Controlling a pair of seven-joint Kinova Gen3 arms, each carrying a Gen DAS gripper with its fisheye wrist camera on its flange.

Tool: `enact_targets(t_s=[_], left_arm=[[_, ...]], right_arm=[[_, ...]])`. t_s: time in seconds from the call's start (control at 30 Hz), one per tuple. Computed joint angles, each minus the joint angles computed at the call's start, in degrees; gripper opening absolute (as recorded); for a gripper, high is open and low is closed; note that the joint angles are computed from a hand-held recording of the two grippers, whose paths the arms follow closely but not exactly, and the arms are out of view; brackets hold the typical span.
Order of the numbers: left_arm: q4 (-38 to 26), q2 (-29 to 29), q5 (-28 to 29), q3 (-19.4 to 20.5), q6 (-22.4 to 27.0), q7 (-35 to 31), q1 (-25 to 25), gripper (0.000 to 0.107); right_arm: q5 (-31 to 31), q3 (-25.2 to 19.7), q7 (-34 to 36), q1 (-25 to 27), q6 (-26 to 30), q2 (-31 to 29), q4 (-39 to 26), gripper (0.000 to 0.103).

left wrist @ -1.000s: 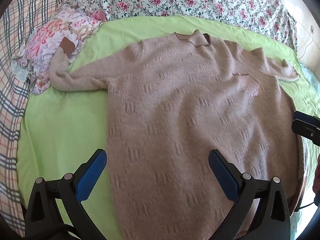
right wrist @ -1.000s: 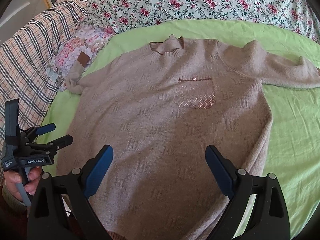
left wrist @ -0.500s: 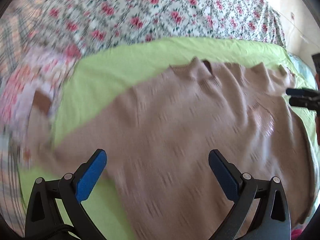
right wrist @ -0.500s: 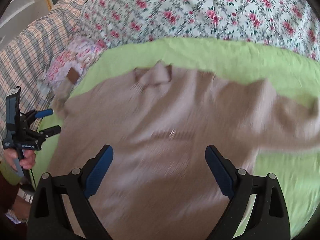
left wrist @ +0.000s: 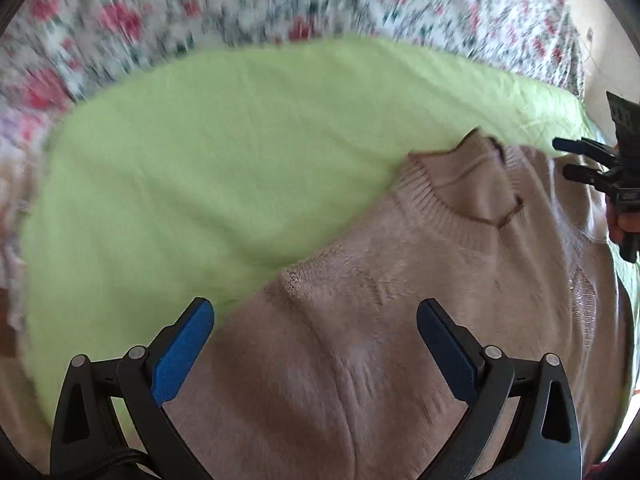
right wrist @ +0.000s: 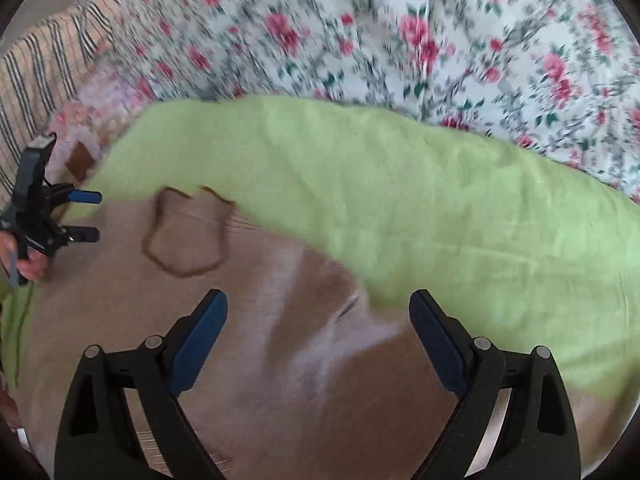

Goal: Fold small clothes

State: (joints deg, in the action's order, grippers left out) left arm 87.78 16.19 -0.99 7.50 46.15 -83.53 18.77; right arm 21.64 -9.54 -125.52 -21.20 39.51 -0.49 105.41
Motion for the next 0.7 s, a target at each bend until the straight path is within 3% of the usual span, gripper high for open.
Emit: enact_targets(t_s=[0.07, 0.1, 0.17, 0.2, 0.23, 0.3, 0.4, 0.5, 0.57, 0.63, 0.7], left_arm=[[-0.85, 1.65, 0.07, -0.91, 0.61, -1.08, 0.87, 0.085], [-0.46, 1.92, -1.29, -0.71, -0.06, -0.53, 1.22, 0.077], [2.01, 0.97, -4.44, 2.65, -3.6, 0.76, -0.24, 0.05], [3.31, 0.14, -6.58, 3.68, -5.03, 2.46, -0.38, 0.019], [3.67, -0.11, -8.27, 3.65, -5.54, 4.79, 0.26, 0.01], [5.6, -1.67, -12.78, 0.41, -7.52, 9.45, 4.33, 0.008], [7.5, -4.51, -19.65, -6.1, -8.38, 16.44, 12.29, 0.007], [6.67, -4.7, -24.22, -11.02, -7.95, 23.43, 17.16, 0.007], [5.59, -2.83, -25.89, -9.61, -7.05, 26.81, 15.31, 0.007], [2.73, 1.27, -27.29, -5.71, -3.78, 29.0, 12.06, 0.008], [2.04, 2.96, -29.23, -5.13, -3.45, 31.45, 12.19, 0.01]], right_arm=[[-2.88, -1.83, 2.87, 3.84, 0.41, 2.2, -0.89, 0.077], [-3.19, -4.08, 3.08, 6.49, 0.28, 3.2, -0.76, 0.061], [-2.3, -6.97, 0.73, 9.33, -0.7, 3.59, 0.22, 0.017], [-1.61, -7.17, -1.6, 9.17, -1.77, 2.79, 1.28, 0.014], [0.01, -7.03, -3.93, 8.5, -1.92, 1.94, 1.84, 0.01], [3.18, -6.44, -8.59, 6.61, -1.84, -0.4, 2.97, 0.009], [8.39, -8.75, -15.59, 8.07, -0.87, -3.1, 2.85, 0.008], [15.22, -7.71, -22.58, 5.02, 2.65, -1.03, 0.42, 0.007], [19.65, -5.72, -27.05, 1.01, 6.84, 3.31, -1.41, 0.007], [21.11, -6.59, -29.89, 1.24, 8.23, 6.77, -2.08, 0.007], [21.62, -7.61, -32.11, 2.33, 7.84, 7.94, -1.81, 0.008]])
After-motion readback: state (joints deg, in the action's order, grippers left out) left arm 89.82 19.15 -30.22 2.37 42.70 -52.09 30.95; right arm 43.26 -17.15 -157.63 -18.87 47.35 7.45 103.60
